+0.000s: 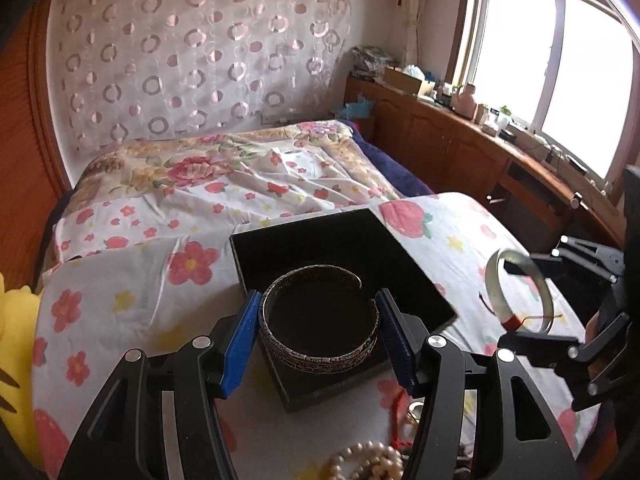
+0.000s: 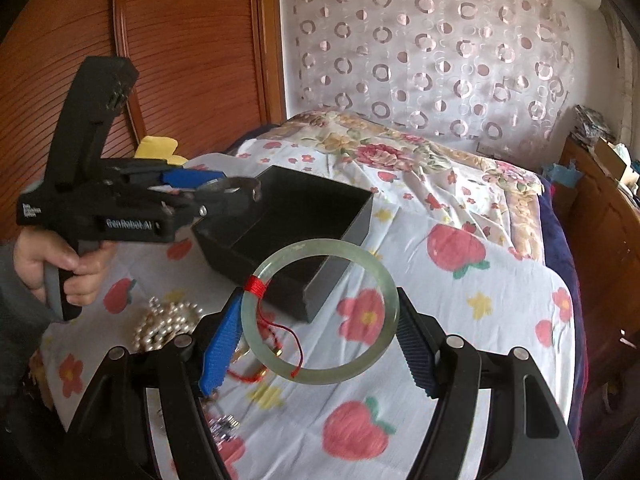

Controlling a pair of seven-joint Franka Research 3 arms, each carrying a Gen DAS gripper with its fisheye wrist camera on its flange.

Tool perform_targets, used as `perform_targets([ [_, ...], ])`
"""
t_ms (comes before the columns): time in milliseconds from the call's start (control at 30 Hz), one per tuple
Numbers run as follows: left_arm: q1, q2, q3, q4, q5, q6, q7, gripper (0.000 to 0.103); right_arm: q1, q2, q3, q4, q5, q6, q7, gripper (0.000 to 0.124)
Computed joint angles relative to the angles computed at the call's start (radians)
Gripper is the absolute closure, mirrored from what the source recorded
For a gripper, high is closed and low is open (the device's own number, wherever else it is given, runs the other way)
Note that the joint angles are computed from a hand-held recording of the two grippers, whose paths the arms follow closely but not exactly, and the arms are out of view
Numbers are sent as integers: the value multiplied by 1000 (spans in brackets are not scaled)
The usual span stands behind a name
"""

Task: Organize jewelry
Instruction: 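Lower the silver bangle into the black box with the left tool while the right tool lifts the jade bangle, then lower the jade bangle into the black box and open the right tool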

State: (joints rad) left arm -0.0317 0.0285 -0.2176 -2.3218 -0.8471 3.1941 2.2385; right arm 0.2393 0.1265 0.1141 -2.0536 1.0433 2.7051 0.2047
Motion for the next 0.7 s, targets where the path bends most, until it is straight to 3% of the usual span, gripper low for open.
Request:
perform_targets([
  [133,9,33,17,10,155,-9,-132,47,-1,44,3,49,-35,-9,21,50],
  [267,95,41,-81,39,14,-10,7,47,-7,79,13,87,-67,-18,39,50],
  [333,104,34,-91,39,-22,2,40,47,-9,92,19,103,-82,-23,51,50],
  [400,118,26,-109,48,-136,3,143,45,-11,101,27,117,-87,-24,53,50],
  [567,77,-13,-53,19,-226,44,213,26,-6,140,41,174,-121,-35,75,50],
  [700,55,-41,13,-48,-26,79,9,17,8,187,53,231,-177,-41,119,50],
])
